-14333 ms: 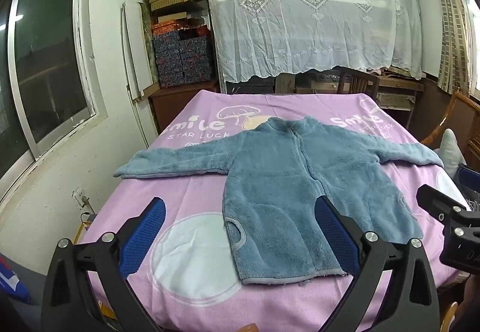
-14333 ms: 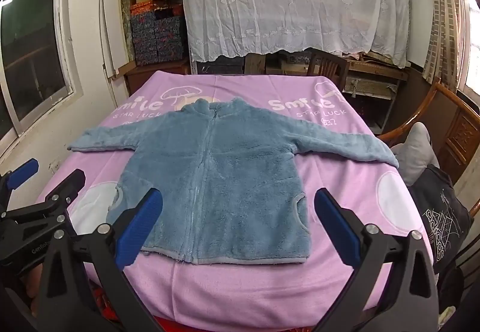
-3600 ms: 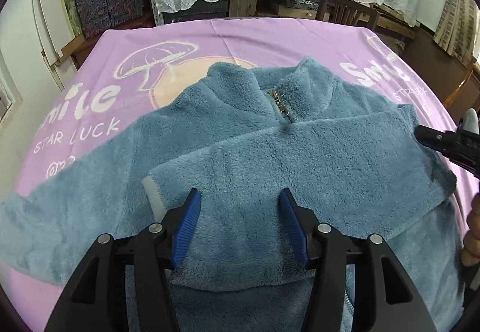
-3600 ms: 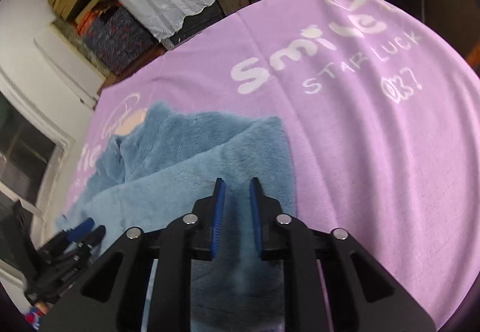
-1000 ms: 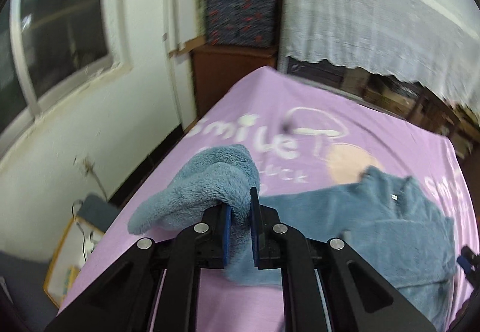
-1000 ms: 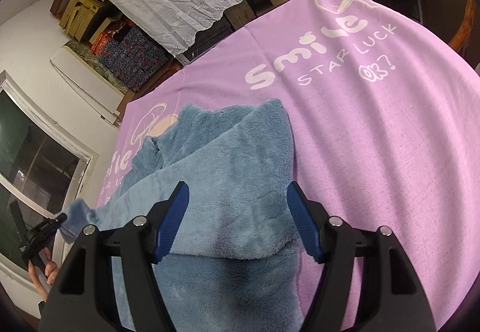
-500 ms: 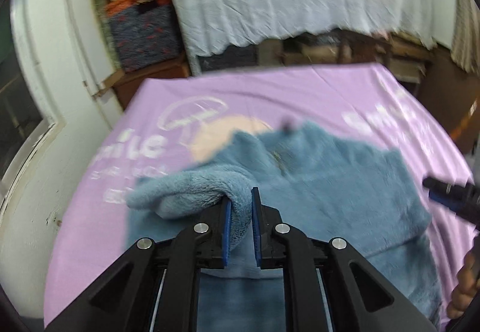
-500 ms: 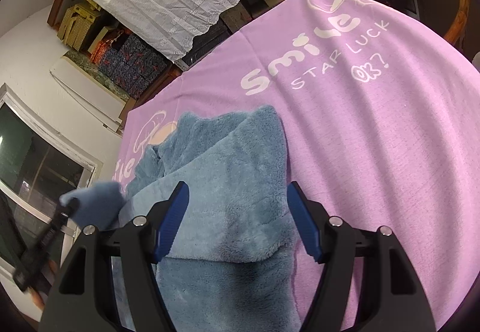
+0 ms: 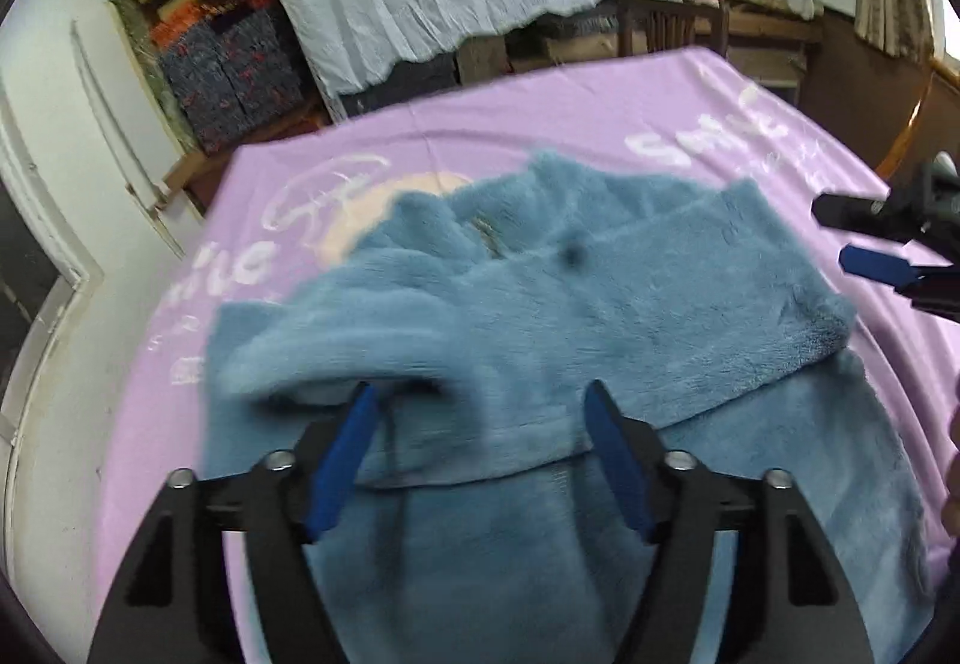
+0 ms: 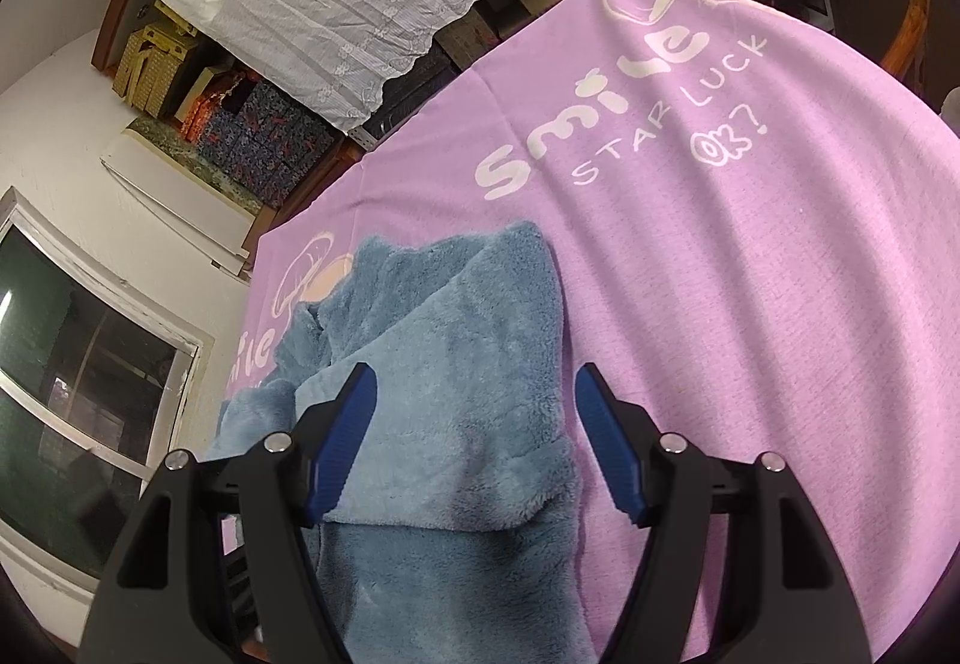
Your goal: Fold large clothes
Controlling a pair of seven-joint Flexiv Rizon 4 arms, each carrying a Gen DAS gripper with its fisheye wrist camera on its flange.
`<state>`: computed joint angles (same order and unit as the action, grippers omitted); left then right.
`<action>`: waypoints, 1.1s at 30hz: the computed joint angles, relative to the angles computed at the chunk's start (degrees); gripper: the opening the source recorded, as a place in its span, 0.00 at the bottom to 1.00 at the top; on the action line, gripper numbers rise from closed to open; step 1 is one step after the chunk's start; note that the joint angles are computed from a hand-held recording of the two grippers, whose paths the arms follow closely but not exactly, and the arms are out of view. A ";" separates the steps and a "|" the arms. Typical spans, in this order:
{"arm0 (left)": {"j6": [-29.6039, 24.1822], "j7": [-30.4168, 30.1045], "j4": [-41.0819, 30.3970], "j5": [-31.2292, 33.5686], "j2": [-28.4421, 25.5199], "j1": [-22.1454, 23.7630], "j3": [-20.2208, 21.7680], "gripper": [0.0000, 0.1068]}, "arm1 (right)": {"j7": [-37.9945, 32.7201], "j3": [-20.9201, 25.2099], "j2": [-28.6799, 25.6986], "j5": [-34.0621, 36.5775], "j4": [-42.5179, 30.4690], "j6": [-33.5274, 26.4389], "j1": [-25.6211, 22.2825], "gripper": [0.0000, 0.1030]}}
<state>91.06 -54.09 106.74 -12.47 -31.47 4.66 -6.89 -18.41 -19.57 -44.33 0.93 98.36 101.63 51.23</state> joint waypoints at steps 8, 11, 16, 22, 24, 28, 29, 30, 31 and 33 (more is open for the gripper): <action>2.81 -3.10 -1.26 -2.52 0.63 5.05 1.69 0.79 | -1.63 -3.30 -0.61 -2.09 -0.89 -1.72 2.99 0.65; -1.19 -6.63 -5.91 -3.81 -2.16 3.21 6.56 0.79 | -2.21 -5.55 -0.96 -3.64 -1.20 -2.89 4.89 0.65; -8.77 -14.05 -13.90 -0.32 -8.69 -2.84 17.59 0.79 | -3.12 -10.31 -1.85 -6.74 -1.40 -4.73 8.64 0.65; -4.53 -14.54 -13.46 3.86 -10.05 -1.07 15.85 0.79 | -3.85 -13.26 -3.13 -10.41 -2.23 -7.26 10.94 0.65; -1.99 -14.41 -13.07 5.63 -10.39 -2.24 17.42 0.79 | -3.88 -13.99 -3.53 -11.85 -2.46 -7.60 11.51 0.65; -1.96 -10.70 -11.41 4.33 -8.47 3.84 10.02 0.79 | -2.21 -20.94 -5.51 -12.09 -2.43 -7.44 17.13 0.65; -2.72 -10.39 -11.45 3.36 -8.26 4.73 8.91 0.79 | -2.49 -20.81 -5.44 -12.39 -3.03 -7.12 17.30 0.65; -4.42 -10.22 -11.93 1.84 -8.03 6.09 7.59 0.79 | -3.08 -20.24 -5.32 -12.93 -4.04 -7.09 17.22 0.65; -5.89 -10.47 -12.44 0.53 -7.94 6.71 7.21 0.79 | -3.96 -19.41 -5.14 -13.92 -5.44 -7.97 16.96 0.66; -9.04 -11.74 -13.95 -1.84 -8.13 7.39 7.49 0.79 | -7.06 -15.41 -4.94 -19.11 -11.29 -14.46 14.96 0.71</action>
<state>82.02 -65.83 92.79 -14.30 -39.61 12.05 0.60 -25.47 -34.99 -49.27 -18.18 87.07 87.17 66.19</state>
